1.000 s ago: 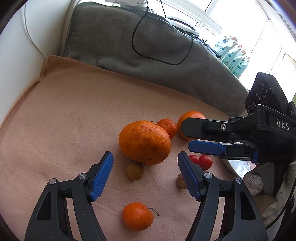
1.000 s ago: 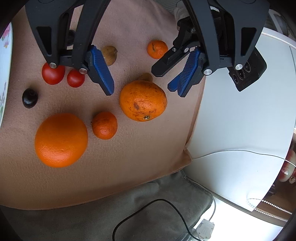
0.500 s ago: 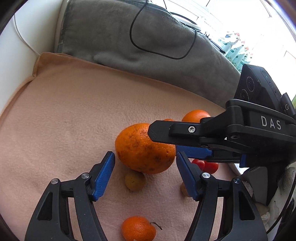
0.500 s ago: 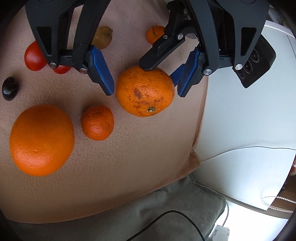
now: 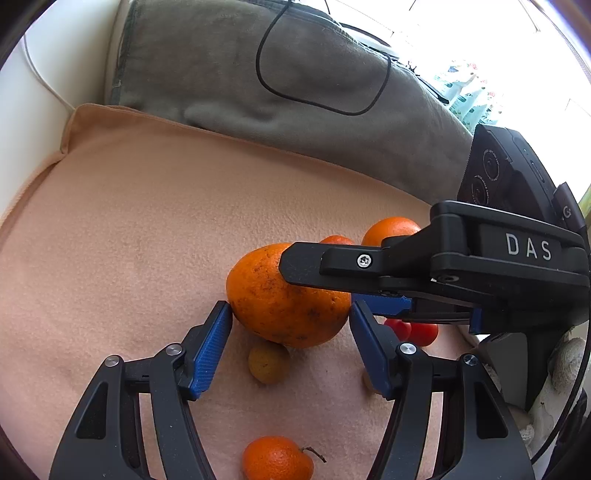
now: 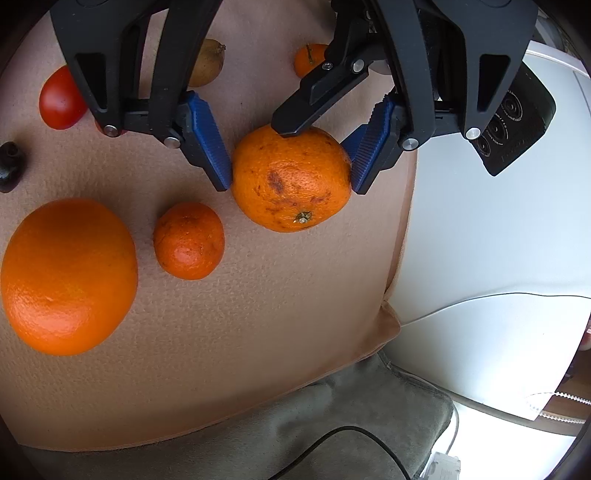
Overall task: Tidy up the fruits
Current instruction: 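Close the right gripper on the mottled tangerine and lift it, then carry the tangerine onto the white floral plate and open the right gripper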
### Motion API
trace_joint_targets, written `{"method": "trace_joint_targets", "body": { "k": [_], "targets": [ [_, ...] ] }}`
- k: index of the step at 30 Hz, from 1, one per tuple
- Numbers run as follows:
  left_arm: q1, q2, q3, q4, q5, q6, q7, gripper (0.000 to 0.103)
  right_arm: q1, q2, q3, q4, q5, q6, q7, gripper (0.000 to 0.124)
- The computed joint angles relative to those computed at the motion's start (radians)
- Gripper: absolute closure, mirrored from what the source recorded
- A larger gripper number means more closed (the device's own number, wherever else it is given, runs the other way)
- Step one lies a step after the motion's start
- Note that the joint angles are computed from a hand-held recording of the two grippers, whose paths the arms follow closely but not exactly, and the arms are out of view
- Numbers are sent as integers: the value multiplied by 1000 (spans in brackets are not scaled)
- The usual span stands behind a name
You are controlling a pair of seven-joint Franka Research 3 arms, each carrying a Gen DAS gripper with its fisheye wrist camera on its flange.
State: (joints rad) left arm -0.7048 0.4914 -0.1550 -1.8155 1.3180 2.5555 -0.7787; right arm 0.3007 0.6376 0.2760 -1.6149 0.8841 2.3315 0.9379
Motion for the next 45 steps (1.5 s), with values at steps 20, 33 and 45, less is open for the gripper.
{"method": "trace_joint_targets", "body": {
  "k": [20, 33, 45],
  "targets": [
    [-52, -3, -20, 62, -26, -115, 66, 37, -33, -108, -3, -113, 97, 14, -113, 56],
    [-116, 96, 5, 247, -38, -126, 177, 38, -68, -237, -54, -246, 201, 22, -204, 56],
    [-186, 263, 68, 507, -131, -56, 343, 38, -115, -334, -124, -361, 259, 17, -269, 56]
  ]
}}
